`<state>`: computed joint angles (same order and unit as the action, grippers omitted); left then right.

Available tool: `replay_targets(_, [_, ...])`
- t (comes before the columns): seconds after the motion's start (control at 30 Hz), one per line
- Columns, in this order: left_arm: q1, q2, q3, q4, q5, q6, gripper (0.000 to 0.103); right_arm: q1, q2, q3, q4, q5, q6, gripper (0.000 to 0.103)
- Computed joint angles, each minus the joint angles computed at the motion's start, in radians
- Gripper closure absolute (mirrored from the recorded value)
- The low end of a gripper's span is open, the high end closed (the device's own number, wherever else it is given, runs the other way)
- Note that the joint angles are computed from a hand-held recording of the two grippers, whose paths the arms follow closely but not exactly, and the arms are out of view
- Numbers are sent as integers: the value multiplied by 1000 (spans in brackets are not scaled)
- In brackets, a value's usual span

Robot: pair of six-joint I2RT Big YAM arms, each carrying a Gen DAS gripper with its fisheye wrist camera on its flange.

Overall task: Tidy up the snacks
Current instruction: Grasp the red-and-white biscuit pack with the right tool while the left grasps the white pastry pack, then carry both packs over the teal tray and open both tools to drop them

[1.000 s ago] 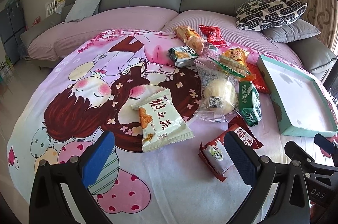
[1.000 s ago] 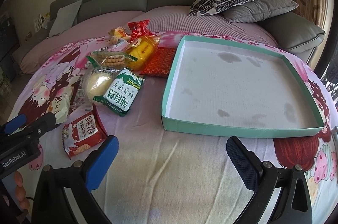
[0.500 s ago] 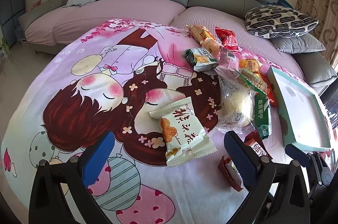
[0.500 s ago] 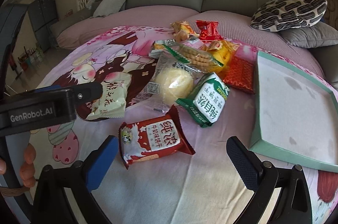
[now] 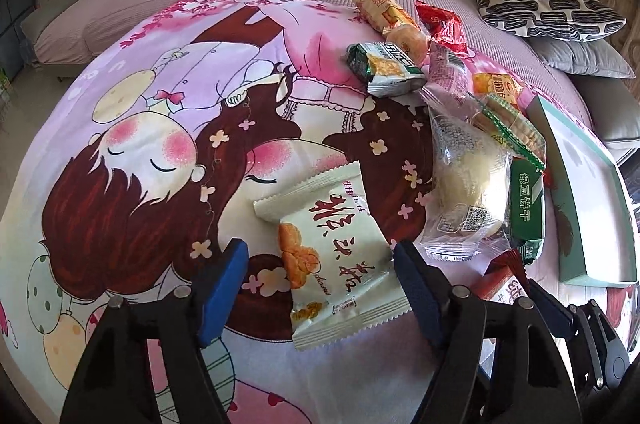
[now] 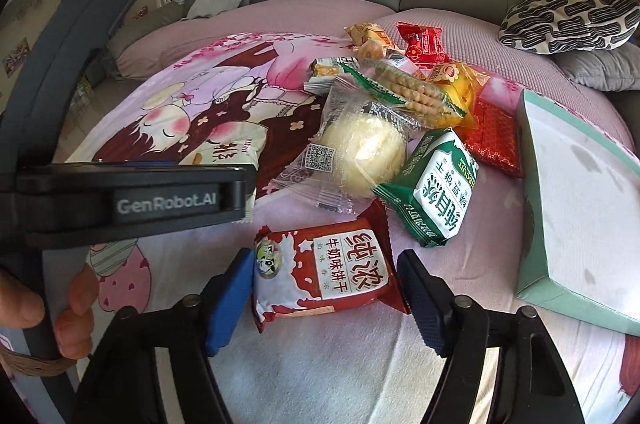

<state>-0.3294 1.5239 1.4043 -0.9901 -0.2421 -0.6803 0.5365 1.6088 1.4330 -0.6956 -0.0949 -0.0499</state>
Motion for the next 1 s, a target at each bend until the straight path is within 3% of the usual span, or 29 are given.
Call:
replay_targets(0.1, [-4,20,15,-8,6,1,33,-2,-3,1,-4,-13,3,37])
replay_targets(0.23, [-12,31,30,-13,-7,-2,48,-7,-6,3,-10,-11,9,38])
replay_targets(0.47, [-17,7,23,-13,-28,-37,51,-31,-32,-2,2,-22,37,38])
replay_targets(0.73, [-43,-35,68,-22,-99,-69,51,-78,-99,-29,85,-22,91,38])
replay_targets(1.0, [-110,44,228,0,-107,-14,51,-181,-107,-9,131,54,165,38])
